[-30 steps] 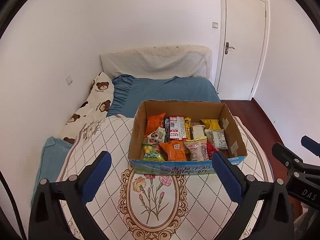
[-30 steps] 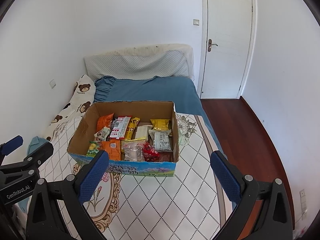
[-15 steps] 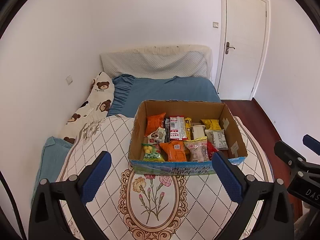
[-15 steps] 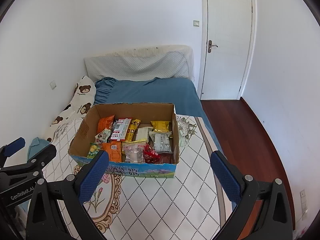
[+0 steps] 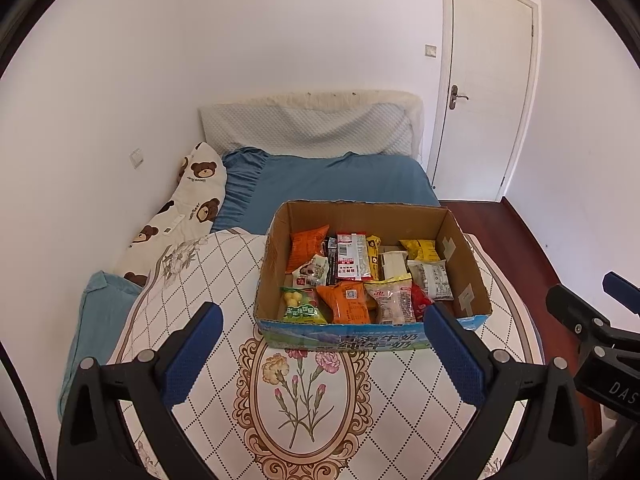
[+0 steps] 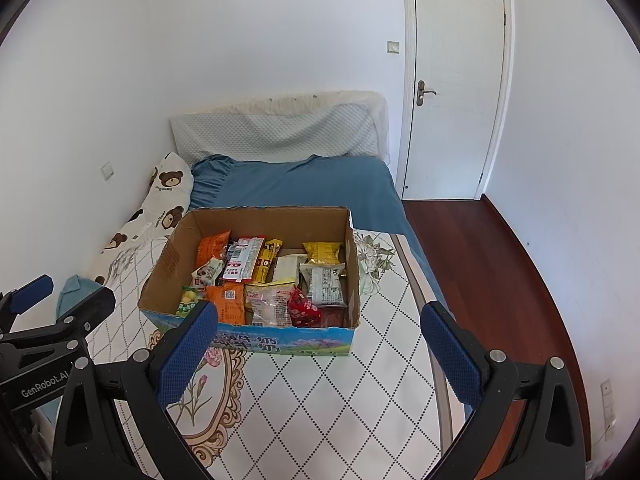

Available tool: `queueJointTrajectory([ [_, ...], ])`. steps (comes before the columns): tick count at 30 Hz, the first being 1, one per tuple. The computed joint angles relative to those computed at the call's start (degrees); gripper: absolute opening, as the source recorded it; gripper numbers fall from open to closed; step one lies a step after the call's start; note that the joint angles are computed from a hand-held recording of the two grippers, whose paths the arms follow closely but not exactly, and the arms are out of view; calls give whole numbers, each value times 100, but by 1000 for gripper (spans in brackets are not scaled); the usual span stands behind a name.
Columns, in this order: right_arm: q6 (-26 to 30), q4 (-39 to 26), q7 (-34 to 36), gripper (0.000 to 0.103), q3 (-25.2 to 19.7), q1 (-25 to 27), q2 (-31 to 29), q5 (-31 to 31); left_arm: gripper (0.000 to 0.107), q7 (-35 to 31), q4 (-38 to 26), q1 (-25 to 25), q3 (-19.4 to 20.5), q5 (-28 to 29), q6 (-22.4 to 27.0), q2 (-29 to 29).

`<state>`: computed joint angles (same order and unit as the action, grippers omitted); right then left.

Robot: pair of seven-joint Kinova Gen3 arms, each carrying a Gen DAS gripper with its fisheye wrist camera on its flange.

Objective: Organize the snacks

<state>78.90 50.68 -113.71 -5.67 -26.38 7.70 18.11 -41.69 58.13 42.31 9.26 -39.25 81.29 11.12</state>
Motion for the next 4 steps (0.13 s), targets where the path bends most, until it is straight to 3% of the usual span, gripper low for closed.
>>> queueJointTrajectory([
  [4,15,-13,3,103,1,-10,6,8,103,100,29,69,-8,-132,-5,-2],
])
